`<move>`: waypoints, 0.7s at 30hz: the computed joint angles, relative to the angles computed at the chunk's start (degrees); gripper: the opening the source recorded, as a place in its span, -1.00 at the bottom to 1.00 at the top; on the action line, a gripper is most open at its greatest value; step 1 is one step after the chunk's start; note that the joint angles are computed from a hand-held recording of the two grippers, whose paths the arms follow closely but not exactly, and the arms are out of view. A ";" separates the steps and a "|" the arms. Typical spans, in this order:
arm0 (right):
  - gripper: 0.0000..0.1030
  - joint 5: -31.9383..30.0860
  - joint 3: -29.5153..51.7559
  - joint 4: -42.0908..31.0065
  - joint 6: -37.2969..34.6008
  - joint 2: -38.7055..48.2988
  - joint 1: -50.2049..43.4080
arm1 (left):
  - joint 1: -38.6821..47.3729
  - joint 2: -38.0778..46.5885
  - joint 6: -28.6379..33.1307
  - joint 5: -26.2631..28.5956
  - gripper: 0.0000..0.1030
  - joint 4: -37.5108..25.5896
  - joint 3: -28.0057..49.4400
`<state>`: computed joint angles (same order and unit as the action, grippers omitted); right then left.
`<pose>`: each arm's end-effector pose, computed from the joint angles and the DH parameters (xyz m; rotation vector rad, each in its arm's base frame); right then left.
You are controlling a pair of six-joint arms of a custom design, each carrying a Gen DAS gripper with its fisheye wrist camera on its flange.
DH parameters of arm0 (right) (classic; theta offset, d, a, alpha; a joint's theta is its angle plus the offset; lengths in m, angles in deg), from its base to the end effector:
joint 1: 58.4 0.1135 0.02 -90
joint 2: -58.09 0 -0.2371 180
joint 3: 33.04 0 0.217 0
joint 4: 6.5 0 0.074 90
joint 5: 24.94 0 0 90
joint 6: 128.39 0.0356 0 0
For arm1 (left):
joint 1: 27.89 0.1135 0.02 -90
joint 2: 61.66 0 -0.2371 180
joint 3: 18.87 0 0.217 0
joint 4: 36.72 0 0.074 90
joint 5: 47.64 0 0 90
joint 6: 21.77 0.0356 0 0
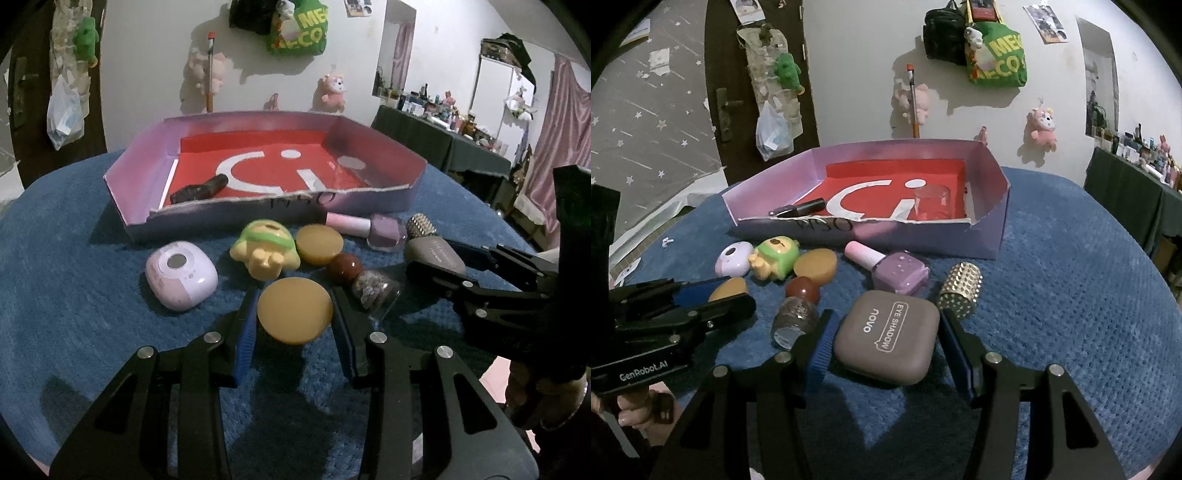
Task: Organize rigid objects
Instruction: 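Grasp the tan round compact with the left tool while the right tool grasps the brown eye shadow case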
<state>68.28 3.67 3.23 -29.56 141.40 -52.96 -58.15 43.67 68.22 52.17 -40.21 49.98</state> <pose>0.2283 0.0197 0.1256 0.0966 2.2121 0.0757 0.2913 -0.1770 0.1431 0.6886 2.1949 -0.4705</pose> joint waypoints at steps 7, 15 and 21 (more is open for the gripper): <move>0.15 1.28 0.76 -2.60 0.53 -2.34 1.45 | 0.41 -0.45 0.15 1.14 -0.31 0.30 -0.03; 0.15 1.82 0.91 -4.30 1.39 -4.11 3.55 | 1.47 -1.97 0.23 1.86 -0.31 -0.09 -0.17; 0.15 1.38 2.41 -4.11 0.39 -3.49 4.29 | 3.07 -2.66 0.57 3.92 -0.31 -4.65 3.15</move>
<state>69.66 6.09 -0.88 -29.17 137.92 -48.67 -55.08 41.01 68.79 56.09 -44.86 53.13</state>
